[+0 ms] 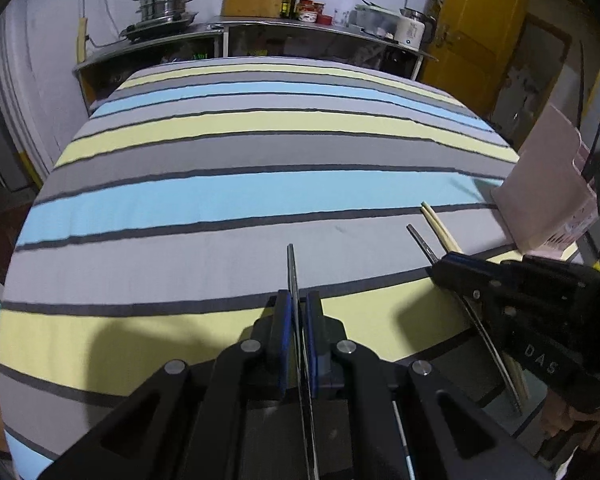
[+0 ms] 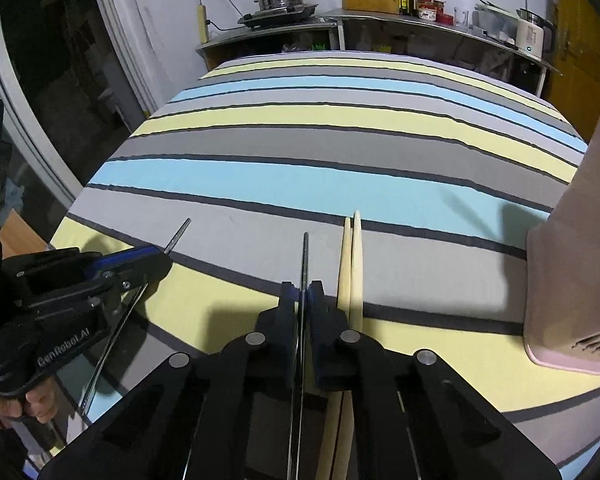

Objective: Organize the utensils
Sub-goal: 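Lift the silver chopsticks upright with both tools and carry them over the pink basket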

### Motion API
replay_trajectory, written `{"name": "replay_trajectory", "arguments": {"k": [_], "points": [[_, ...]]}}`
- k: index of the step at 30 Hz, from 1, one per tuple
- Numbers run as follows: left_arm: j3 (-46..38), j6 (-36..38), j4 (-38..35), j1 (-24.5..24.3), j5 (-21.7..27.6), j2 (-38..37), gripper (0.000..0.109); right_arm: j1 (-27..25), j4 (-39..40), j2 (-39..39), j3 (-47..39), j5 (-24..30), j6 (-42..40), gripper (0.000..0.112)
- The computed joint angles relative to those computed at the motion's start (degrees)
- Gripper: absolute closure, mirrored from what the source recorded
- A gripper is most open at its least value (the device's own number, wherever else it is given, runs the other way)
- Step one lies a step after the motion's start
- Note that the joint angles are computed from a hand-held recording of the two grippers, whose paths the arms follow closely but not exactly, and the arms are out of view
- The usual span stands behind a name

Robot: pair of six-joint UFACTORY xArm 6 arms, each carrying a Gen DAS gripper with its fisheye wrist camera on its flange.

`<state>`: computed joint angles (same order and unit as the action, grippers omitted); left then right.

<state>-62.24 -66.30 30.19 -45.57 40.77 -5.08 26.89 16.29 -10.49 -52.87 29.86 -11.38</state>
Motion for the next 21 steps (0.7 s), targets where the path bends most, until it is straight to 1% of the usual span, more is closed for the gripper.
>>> {"name": "replay_trajectory", "arguments": {"k": [3, 7, 11, 17, 21], "points": [[-0.27, 0.24, -0.3, -0.05, 0.73, -0.04, 0.103, 0.01, 0.89, 0.01, -0.44, 0.93, -0.55, 0.107], [0.82, -0.67, -0.9, -0.01, -0.25, -1.35, 0.103, 0.36, 2.02, -2.11, 0.51, 0.93, -1.9, 0.107], [1.08, -2.53, 1.2, -1.03, 0.59, -3.45, 0.103, 0.58, 2.83, -4.9, 1.33, 0.63, -2.58, 0.107], [-0.07, -4.78, 5.44, -3.69, 3.75, -7.26, 0.103, -0.07, 4.86, -11.59, 3.5, 0.59, -3.5, 0.107], [-1.16, -5.59, 7.46, -5.32, 4.77, -9.15, 0.103, -0.52, 5.85, -15.88, 4.63, 0.79, -3.51, 0.107]]}}
